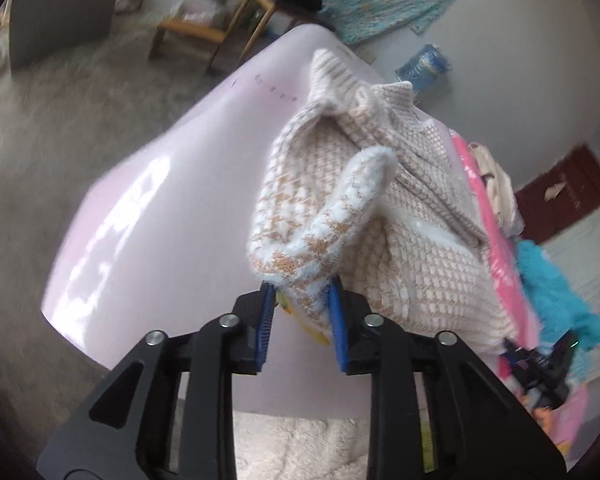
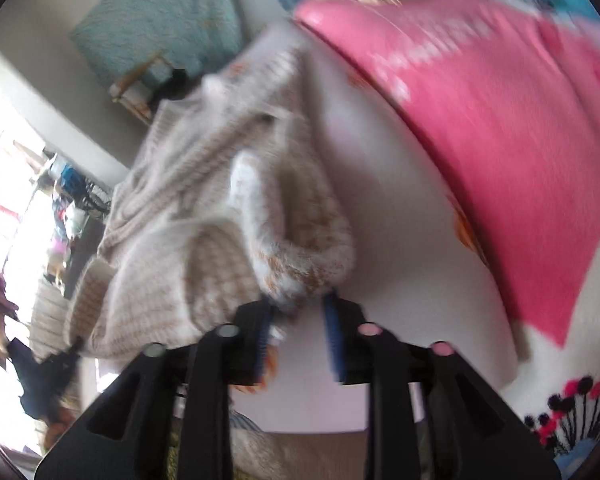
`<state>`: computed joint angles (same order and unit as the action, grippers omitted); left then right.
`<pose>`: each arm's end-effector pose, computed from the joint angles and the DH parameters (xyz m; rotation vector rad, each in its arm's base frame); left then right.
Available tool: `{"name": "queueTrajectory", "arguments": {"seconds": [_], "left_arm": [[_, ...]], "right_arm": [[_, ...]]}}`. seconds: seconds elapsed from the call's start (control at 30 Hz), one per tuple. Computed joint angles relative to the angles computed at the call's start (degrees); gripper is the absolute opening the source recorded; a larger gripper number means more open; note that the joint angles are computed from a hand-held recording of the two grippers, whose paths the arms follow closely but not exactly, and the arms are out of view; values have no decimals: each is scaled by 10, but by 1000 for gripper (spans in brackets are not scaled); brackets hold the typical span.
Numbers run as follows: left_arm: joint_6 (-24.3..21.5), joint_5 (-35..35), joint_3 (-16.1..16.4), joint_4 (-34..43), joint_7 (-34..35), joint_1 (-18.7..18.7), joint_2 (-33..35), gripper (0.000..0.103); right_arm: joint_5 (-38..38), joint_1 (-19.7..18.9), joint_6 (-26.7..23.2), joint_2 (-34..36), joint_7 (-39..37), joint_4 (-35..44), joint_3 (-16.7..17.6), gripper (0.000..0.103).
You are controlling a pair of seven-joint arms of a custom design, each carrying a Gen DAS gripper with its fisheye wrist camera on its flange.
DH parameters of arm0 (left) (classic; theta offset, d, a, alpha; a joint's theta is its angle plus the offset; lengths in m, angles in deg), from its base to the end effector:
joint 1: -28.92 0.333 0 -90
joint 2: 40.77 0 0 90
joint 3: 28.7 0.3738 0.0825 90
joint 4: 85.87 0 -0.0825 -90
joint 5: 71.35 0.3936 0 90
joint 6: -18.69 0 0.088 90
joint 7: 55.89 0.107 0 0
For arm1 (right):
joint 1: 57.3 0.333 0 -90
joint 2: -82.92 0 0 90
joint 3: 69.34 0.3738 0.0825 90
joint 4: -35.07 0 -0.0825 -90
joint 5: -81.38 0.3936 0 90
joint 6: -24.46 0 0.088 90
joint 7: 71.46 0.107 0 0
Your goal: Fold large clothes
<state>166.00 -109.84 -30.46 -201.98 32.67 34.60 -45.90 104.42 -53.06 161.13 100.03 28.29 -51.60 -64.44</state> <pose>0.5768 0.0490 0.6114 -2.4664 1.3833 -1.1896 0.7144 0.1088 0.6118 -1.5258 1.9348 -0.0299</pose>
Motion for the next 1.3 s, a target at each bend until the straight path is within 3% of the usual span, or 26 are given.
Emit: {"name": "queueTrajectory", "arguments": {"seconds": [0.03,0.1,0.27,0.43,0.63,0.77,0.8,0.83,0.87,0.93,1.03,1.13,1.2,1.3], "left_arm": [[0,-28,6,-7,8,1,-5,33],[30,13,2,-22,-21,10,-20,38],[75,86,-1,-26,-49,16,-29,40],[42,124,-9,59,5,-1,31,40],[-9,394,-15,178,-90,-34,126,44],[-41,468,-4,232,-96,-48,168,44],[-47,475,-3,237,-93,-49,174,35],[-51,477,-2,241,-90,-49,178,20],[-52,477,-1,242,-89,-49,180,16],[-37,458,-3,233,-86,-42,174,11],[2,446,0,215,-98,-37,159,10],[-12,419,-3,229,-97,-31,173,10],[-29,403,-4,239,-99,-27,188,11],[-22,359,-9,234,-83,-15,191,16]], "right_arm": [[-14,1,8,-10,3,-9,-7,39],[-58,9,14,-21,24,-14,-22,45],[-99,11,25,-17,18,13,-19,46],[-70,11,2,47,-70,105,16,46],[-157,53,-55,152,-73,258,-3,46],[-219,76,-121,223,-76,369,-23,44],[-228,77,-135,237,-81,391,-26,29],[-245,84,-159,256,-82,422,-35,19],[-248,84,-167,263,-84,434,-35,8],[-240,77,-147,249,-84,412,-29,5],[-254,79,-78,213,-64,353,-38,4],[-260,77,-91,231,-47,380,-41,4],[-275,80,-134,269,-28,435,-54,3],[-243,59,-152,283,-17,459,-35,3]]}}
